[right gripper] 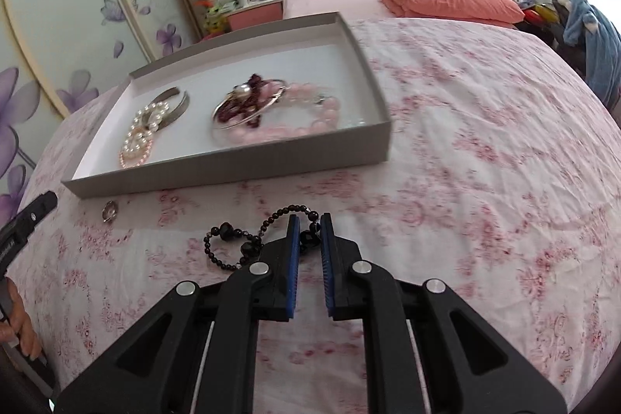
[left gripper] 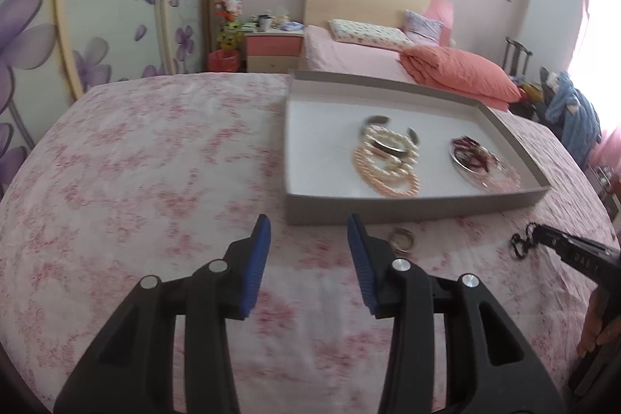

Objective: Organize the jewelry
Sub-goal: 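Grasp the silver ring with the left gripper while the right holds the black bracelet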

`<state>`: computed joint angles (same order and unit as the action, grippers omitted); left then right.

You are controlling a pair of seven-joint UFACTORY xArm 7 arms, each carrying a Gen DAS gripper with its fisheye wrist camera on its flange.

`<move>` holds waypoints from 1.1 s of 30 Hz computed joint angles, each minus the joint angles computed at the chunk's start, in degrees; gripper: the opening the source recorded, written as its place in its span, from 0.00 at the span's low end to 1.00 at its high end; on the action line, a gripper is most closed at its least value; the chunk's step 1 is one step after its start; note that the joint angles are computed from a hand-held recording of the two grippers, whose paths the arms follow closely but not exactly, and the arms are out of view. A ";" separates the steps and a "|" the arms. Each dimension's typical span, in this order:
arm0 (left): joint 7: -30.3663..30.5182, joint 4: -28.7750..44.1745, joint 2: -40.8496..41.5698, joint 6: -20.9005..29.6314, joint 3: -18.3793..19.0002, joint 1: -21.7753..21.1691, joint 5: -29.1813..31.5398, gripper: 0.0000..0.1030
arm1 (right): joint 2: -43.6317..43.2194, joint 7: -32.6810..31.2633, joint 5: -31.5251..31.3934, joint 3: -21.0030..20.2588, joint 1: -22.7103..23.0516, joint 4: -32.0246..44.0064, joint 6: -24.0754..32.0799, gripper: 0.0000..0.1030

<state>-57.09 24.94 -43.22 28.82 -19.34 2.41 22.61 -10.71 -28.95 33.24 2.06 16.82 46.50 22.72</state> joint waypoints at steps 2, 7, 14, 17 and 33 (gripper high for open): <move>0.38 0.60 1.44 -0.73 -0.13 -0.64 -0.15 0.45 | -0.33 -0.03 -0.88 0.67 0.17 -1.17 -2.38 0.11; 1.58 3.27 6.60 -1.69 -0.49 -2.49 -0.48 0.52 | -0.31 0.40 -1.38 0.37 1.24 -1.34 -2.83 0.12; -0.74 9.08 15.24 0.15 -2.15 -2.53 2.84 0.54 | -0.34 -1.31 0.70 -0.48 1.62 -1.08 -1.93 0.12; -2.71 11.93 19.02 2.30 -2.06 -3.14 5.41 0.54 | -0.37 -2.32 1.97 -0.73 1.58 -0.98 -1.45 0.12; -7.52 9.21 15.59 7.86 3.11 -9.38 9.11 0.22 | -0.36 -3.39 3.01 -0.38 0.75 -0.78 -0.89 0.12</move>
